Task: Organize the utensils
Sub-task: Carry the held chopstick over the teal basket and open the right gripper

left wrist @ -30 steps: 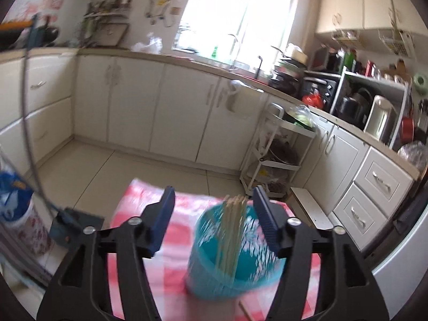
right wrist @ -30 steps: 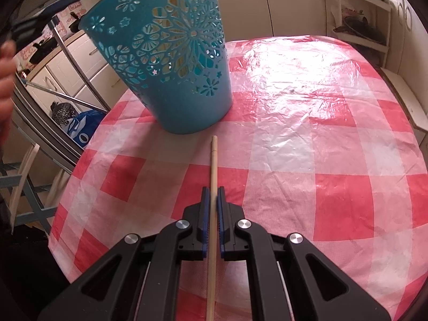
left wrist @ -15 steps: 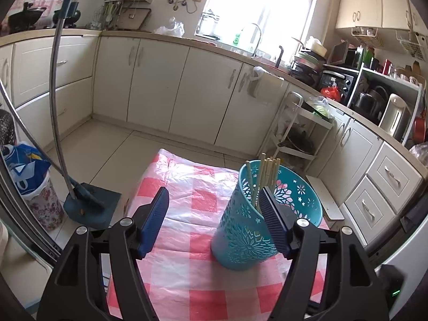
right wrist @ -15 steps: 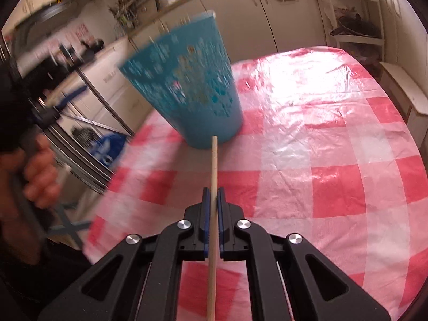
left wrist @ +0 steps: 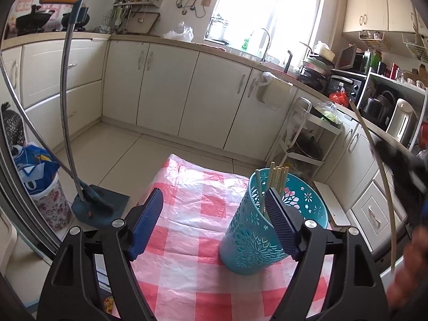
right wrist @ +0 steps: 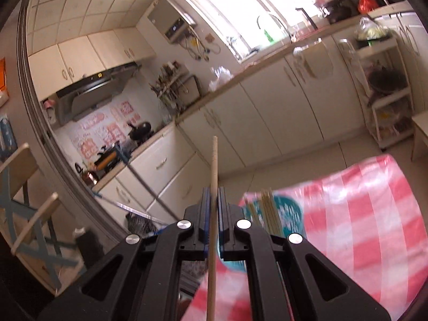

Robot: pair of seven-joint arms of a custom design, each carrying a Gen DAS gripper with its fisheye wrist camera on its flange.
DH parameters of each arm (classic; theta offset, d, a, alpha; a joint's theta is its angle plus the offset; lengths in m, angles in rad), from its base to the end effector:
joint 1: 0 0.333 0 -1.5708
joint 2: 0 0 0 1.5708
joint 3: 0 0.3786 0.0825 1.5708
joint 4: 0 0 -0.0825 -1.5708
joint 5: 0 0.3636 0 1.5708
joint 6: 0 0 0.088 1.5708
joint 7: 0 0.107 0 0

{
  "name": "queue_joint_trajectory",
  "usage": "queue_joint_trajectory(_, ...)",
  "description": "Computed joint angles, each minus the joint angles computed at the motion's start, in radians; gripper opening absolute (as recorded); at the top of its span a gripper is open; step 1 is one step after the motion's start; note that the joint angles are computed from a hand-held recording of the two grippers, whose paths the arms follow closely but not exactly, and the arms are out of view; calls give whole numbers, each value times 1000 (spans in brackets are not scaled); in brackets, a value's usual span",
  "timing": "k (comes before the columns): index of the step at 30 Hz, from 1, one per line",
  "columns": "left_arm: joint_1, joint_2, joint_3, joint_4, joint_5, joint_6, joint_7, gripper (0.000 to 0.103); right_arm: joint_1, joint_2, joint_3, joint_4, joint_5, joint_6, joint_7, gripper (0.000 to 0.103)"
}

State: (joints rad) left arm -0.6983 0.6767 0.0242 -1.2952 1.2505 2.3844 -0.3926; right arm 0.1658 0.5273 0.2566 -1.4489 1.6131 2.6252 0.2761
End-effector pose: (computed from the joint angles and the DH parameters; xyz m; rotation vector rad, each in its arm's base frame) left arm 0.6225 -0.4936 0.4540 -1.9151 1.1604 -1.0155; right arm 0.7124 0.2424 0.5027 -1.4868 1.0497 0.0146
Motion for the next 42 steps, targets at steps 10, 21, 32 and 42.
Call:
queue_joint_trajectory(10,-2,8,-1,16,-13,-5,36,77,165,233,-17,362,-166,370,112,6)
queue_joint_trajectory(21,6,3,-1,6,-34,17,30,78,229,278,-130,351,-578,333,489,6)
queue_joint_trajectory(32,4,16,-3,25,-70,3,79,81,167,207,-47,185,-759,325,511,6)
queue_joint_trajectory(42,-21,33,-16,73,-154,-103,227,95,44,85,71,-27,-780,408,581,24)
